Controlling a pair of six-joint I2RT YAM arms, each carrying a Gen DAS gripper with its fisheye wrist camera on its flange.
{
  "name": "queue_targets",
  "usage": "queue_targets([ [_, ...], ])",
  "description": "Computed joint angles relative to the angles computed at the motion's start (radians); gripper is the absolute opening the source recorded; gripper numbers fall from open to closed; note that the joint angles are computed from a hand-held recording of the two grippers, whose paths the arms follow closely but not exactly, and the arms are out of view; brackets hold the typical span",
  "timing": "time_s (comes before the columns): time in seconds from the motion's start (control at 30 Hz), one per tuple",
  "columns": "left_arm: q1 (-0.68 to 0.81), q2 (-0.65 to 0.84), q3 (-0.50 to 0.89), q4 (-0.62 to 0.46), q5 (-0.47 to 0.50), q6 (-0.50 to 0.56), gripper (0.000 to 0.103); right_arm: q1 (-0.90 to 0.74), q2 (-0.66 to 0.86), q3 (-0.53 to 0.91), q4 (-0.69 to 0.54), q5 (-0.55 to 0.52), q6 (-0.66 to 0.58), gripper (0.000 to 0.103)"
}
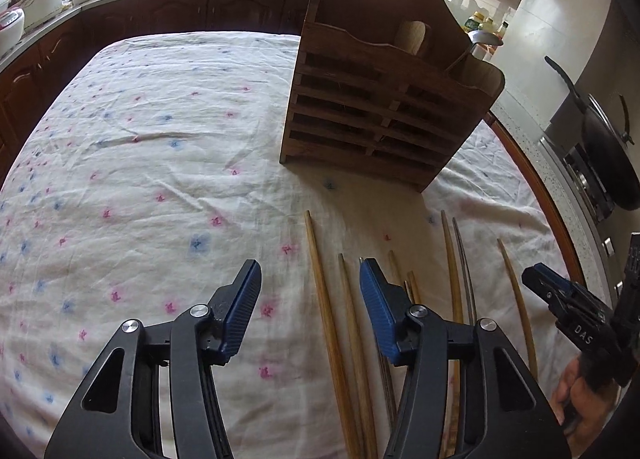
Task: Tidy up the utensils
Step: 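Grasp a bamboo chopstick with the left tool while the right tool grasps another, then lift the chopsticks with both tools and lower them into the wooden holder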
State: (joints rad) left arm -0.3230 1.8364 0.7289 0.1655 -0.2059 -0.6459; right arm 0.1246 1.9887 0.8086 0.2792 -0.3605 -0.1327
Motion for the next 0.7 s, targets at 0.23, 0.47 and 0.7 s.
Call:
queue_targets([
  [0.23, 0.058, 0.121, 0.132, -0.074, 0.074, 0.061, 0.024, 0.046, 0.095, 0.134, -0.094, 0.074, -0.034, 0.026],
  [0.47, 0.009, 0.173, 0.204, -0.12, -0.019, 0.131, 0.012, 0.074, 0.111, 0.149, -0.095, 0.129, -0.063, 0.007],
  [0.7, 0.014, 0.13, 0.141, -0.068, 0.02, 0.127, 0.005, 0.059, 0.066, 0.114, -0.094, 0.059, -0.045, 0.005],
])
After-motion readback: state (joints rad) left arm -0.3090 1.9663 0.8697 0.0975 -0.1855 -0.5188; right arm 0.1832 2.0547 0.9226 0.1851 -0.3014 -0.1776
